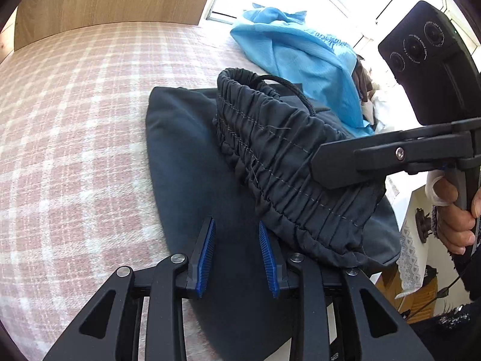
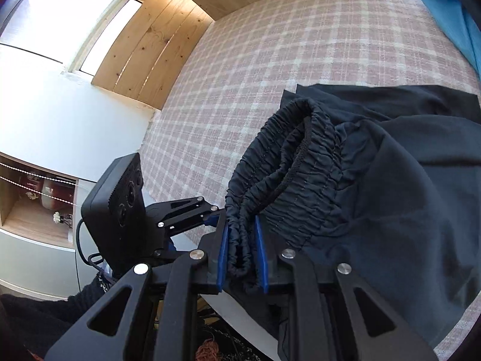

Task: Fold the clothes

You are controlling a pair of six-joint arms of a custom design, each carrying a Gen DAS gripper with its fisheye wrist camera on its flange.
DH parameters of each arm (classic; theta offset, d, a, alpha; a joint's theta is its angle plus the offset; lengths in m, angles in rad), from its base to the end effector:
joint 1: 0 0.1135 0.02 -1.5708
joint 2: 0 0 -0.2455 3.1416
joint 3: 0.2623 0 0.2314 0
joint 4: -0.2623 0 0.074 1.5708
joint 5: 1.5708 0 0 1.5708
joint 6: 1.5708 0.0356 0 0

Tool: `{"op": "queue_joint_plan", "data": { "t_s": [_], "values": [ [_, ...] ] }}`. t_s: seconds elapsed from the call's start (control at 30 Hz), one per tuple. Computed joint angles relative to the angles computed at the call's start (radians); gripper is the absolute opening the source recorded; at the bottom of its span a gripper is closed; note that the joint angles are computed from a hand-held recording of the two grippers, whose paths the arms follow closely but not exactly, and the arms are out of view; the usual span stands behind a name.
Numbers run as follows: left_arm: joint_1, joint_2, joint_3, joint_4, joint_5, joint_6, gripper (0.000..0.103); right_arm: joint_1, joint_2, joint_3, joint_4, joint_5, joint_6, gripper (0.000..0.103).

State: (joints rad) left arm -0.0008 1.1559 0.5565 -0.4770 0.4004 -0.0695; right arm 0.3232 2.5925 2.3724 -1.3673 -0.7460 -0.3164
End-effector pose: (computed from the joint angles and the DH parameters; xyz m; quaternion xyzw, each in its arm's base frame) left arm 0.1901 -0.0140 0.1676 0.0160 0.9513 -0.2011 0.2329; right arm 0.4275 0.1687 0.1513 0.2899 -0.8849 -0.3644 0.0090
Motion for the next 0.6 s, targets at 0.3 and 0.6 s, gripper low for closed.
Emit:
{"op": "queue_joint_plan", "data": {
  "t_s": [0.3, 0.6],
  "values": [
    [0.474, -0.152, 0.126, -0.422, 0.03, 0.422, 0.029, 0.007, -0.151, -0.155, 0.022, -0.064, -0.021, 0.03],
    [-0.071, 0.095, 0.318, -0.147, 0.012, 0.112, 0.032, -0.197, -0.331, -0.43, 0.333, 0.362, -0.024, 0.032]
  ]
}}
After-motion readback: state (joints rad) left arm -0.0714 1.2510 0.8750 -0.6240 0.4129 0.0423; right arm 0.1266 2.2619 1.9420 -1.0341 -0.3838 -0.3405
